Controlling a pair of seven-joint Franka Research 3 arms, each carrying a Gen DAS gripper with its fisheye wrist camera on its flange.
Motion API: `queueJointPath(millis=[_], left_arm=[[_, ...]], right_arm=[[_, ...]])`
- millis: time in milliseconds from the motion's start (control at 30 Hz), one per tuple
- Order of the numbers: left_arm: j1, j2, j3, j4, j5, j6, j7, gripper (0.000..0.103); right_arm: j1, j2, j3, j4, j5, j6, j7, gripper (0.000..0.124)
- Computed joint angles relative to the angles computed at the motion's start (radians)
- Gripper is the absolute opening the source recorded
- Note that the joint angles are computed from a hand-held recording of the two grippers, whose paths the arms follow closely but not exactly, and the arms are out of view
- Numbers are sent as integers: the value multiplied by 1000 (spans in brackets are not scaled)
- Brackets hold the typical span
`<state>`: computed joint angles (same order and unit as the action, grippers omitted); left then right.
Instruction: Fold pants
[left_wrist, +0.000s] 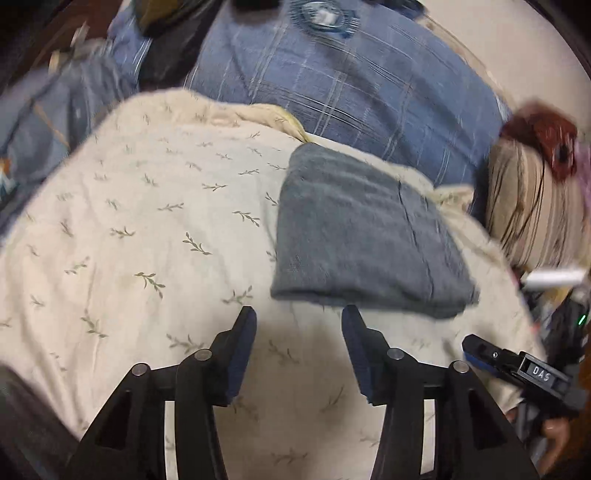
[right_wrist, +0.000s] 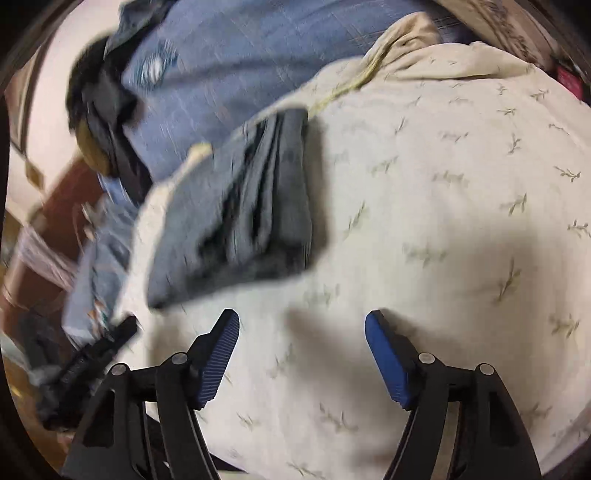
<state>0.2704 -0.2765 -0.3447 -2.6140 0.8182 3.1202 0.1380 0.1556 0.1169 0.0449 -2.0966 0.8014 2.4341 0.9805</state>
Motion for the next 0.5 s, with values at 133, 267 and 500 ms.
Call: queueJointPath(millis=[133, 267, 500], left_arm=[[-75, 62, -57, 99, -24, -320, 54, 68], [-131, 77, -14, 107, -36, -348, 16, 72], [-231, 71, 61, 99, -29, -370, -15, 77]], right_arm=[[45, -22, 23, -59, -66, 135, -46, 91], [85, -41, 28, -114, -197, 249, -3, 92], [116, -74, 22, -187, -397, 343, 160, 96]])
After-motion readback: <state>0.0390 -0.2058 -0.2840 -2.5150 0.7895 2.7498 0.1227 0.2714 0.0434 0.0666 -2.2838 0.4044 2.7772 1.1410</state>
